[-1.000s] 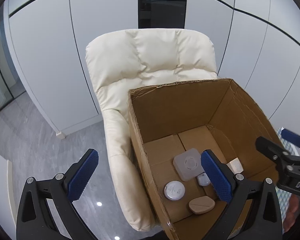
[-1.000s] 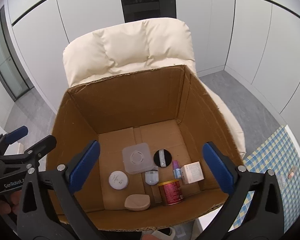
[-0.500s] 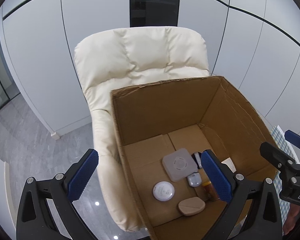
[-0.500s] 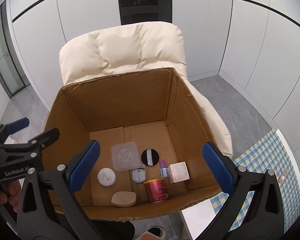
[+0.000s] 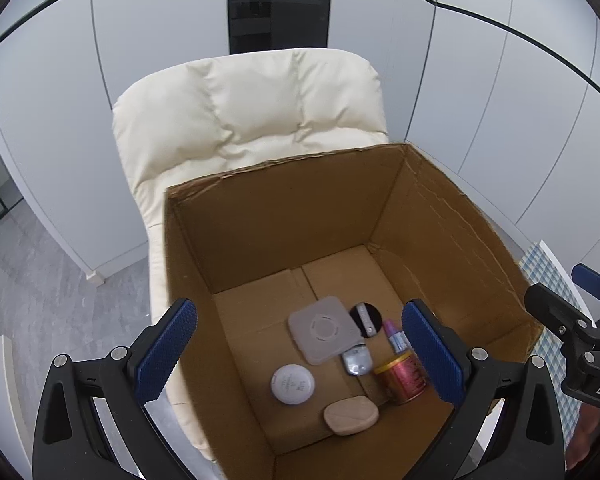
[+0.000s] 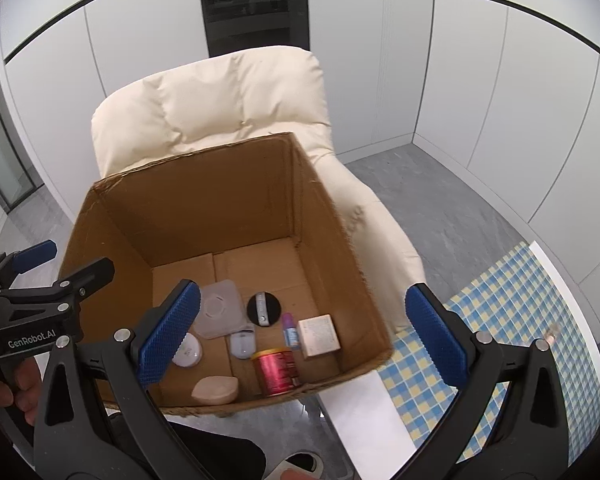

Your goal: Organize objects

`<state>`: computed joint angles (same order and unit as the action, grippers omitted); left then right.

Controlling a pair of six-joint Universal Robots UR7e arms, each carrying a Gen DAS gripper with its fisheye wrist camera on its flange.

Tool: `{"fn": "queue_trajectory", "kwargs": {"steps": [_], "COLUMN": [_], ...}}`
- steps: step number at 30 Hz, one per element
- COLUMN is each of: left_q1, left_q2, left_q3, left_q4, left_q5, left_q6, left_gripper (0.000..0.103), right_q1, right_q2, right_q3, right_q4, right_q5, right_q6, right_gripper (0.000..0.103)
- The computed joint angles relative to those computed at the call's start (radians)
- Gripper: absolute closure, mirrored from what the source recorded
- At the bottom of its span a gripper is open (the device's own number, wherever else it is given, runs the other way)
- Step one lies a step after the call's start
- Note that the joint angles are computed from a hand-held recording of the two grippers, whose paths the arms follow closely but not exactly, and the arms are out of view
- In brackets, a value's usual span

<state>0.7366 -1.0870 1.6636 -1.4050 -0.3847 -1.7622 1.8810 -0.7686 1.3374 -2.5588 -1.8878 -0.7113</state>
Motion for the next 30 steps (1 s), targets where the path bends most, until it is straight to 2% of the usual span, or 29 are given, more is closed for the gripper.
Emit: {"fn": "queue_trajectory", "kwargs": {"steps": [13, 19, 30], "left_q1": [0.006, 0.006, 0.01], "left_q2": [0.057, 0.098, 0.163], "left_q3": [-0.018, -0.051, -0.091], "left_q4": [-0.194, -0.223, -0.359], "left_q5": [0.006, 0.016, 0.018], "left_q6": [0.177, 0.233, 0.377], "left_gripper": [0.001, 0.001, 0.001], "right_q1": [-0.028, -0.041, -0.07], "right_q2": [-0.018, -0.021, -0.03], "right_q3": [-0.008, -0.027, -0.056], "right_q4": [-0.012, 0.008, 0.038], "right_q5": [-0.023, -0.038, -0.064], "right_q6": [0.001, 0.02, 0.045], "right_gripper": [0.0, 0.0, 0.0]}}
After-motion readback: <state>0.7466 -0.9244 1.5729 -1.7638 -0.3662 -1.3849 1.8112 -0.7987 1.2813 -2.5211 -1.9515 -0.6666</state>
